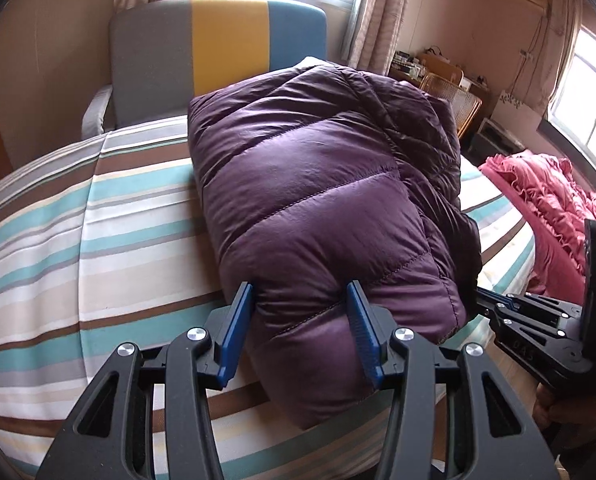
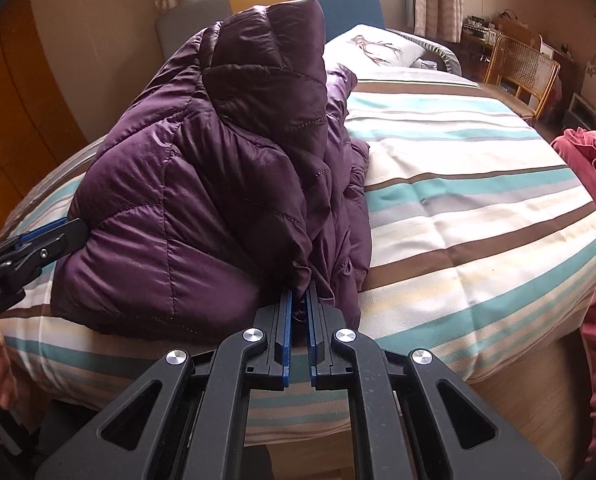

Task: Fold large clothes
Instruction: 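Press the folded jacket bundle flat with both open tools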

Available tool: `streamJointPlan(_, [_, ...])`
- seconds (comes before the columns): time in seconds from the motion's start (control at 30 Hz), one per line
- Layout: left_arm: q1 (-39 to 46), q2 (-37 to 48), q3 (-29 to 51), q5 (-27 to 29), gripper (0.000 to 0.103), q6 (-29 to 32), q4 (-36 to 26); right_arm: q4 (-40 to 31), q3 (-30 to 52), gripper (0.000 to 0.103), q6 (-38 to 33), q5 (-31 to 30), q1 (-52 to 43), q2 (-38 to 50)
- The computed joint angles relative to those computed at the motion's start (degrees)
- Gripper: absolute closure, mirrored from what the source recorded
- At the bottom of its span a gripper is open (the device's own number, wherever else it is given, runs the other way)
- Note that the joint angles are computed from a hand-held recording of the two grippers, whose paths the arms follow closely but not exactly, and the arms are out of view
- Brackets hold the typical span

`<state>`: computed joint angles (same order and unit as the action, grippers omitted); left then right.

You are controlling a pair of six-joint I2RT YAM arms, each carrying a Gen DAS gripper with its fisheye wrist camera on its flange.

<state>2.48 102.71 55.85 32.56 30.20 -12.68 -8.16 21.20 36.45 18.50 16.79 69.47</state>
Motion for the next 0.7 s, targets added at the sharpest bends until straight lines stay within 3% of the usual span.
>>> streamJointPlan(0.23, [0.1,1.6,2.4,0.2,0.055,-0.8,-1.5,-3.5,-0.5,0.093,-2.1,-2.5,-1.7,-8.0])
streamJointPlan(0.27, [0.0,1.5,2.2,0.2,0.055,-0.9,-1.3,-4.2,-0.6,0.087,-2.7,-2.4,-1.9,-9.4])
streamJointPlan(0.37, [-0.1,1.1,1.4,0.1,0.055,-1.0,-0.7,-7.3,-0.6,0.047,-3.2,-1.0,-0.8,-15.4])
streamJointPlan(0.4, [-0.2,0.9,1.2,0.1,0.055,-1.1,-0.6,-8.3,-0.2,0.046,-3.1,0.7,0.5,-16.5])
streamJointPlan(0.57, [0.2,1.1,1.4,0.7,0.055,-0.8,-0.9,-7.1,2.7,0.046,-5.4,2.1,2.0,-12.7])
streamJointPlan(0.63, [0.5,1.0,1.6,1.3,0.055,-0.4,-1.3,-4.6,3.7,0.063,-6.6,-0.9,-0.6,-8.2])
streamJointPlan(0.67, [0.7,0.9,1.7,1.7,0.055,-0.3,-1.5,-4.2,4.4,0.088,-7.2,-1.8,-1.2,-6.1])
streamJointPlan(0.7, [1.0,1.0,1.9,2.1,0.055,-0.1,-1.9,-4.4,5.1,0.094,-7.7,-1.1,-1.0,-4.1])
